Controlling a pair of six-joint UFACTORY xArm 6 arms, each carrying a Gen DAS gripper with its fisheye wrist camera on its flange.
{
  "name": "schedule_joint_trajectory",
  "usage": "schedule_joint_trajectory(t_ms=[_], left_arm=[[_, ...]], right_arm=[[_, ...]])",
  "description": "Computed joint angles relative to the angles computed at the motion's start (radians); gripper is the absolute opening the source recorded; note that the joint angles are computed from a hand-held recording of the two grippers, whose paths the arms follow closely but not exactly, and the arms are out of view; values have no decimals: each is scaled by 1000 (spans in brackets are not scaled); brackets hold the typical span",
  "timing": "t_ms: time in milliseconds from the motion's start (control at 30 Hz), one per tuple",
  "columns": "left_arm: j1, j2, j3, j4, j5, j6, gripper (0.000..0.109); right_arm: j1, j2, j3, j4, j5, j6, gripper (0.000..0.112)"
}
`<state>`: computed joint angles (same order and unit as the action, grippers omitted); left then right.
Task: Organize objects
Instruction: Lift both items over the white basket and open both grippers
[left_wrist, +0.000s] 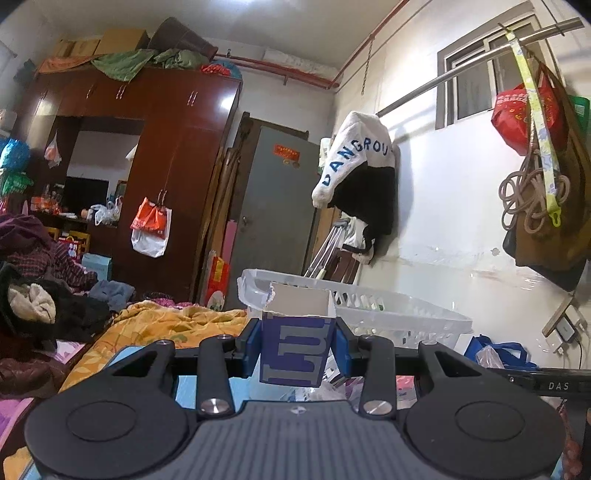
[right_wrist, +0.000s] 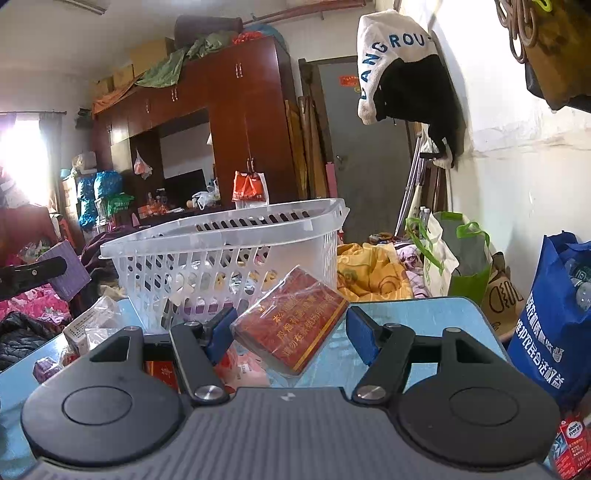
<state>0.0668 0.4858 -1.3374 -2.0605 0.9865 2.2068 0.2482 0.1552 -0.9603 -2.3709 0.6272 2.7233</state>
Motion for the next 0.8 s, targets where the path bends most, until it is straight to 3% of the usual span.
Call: schedule_joint_trajectory(t_ms=[300, 433, 567, 700, 800], left_arm=[[25, -25, 52, -60, 48, 30, 44], [45, -41, 71, -41, 89, 13, 44], [50, -70, 88, -18, 129, -7, 44], [24, -87, 47, 34, 130, -75, 44], [-27, -79, -38, 73, 62, -157, 44]], right_arm=[[25, -24, 39, -9, 75, 2, 68], [38, -72, 82, -70, 100, 69, 68], [68, -111, 76, -44, 113, -15, 68], [41, -94, -41, -53, 8, -93, 68], [-11, -22, -194, -102, -109, -86, 68]])
